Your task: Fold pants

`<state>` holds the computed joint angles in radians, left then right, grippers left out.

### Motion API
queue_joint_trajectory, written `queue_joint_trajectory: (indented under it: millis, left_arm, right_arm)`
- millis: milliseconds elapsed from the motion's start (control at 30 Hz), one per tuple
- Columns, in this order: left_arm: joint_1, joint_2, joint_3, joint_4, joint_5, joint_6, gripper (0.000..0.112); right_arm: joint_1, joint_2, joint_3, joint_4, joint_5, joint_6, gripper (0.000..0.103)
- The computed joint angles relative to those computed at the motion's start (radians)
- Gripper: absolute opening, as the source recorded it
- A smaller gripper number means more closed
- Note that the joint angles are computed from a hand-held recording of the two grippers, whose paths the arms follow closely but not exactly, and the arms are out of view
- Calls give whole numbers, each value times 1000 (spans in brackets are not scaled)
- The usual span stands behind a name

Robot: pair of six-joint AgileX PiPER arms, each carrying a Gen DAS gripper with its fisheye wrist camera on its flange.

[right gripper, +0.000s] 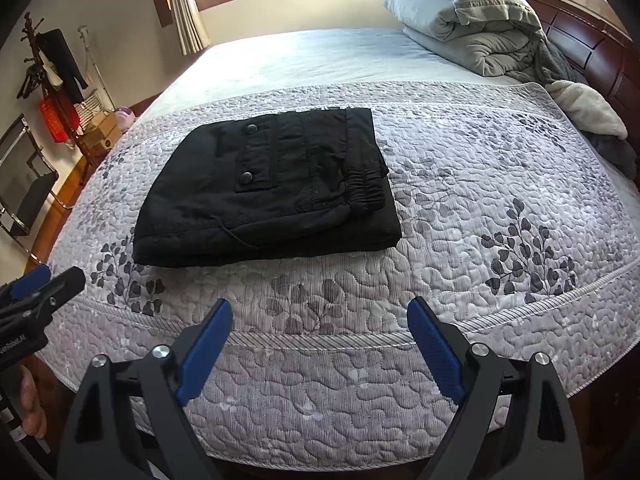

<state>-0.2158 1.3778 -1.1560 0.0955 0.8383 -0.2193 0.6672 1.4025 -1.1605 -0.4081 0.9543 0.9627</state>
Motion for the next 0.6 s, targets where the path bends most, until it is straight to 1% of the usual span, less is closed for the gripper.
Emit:
queue_joint_trajectory:
  millis: [600]
  left_arm:
    - [-6,14,3,-11,2,13,99]
  right_arm:
    - [1,0,-10,-8,3,-6,90]
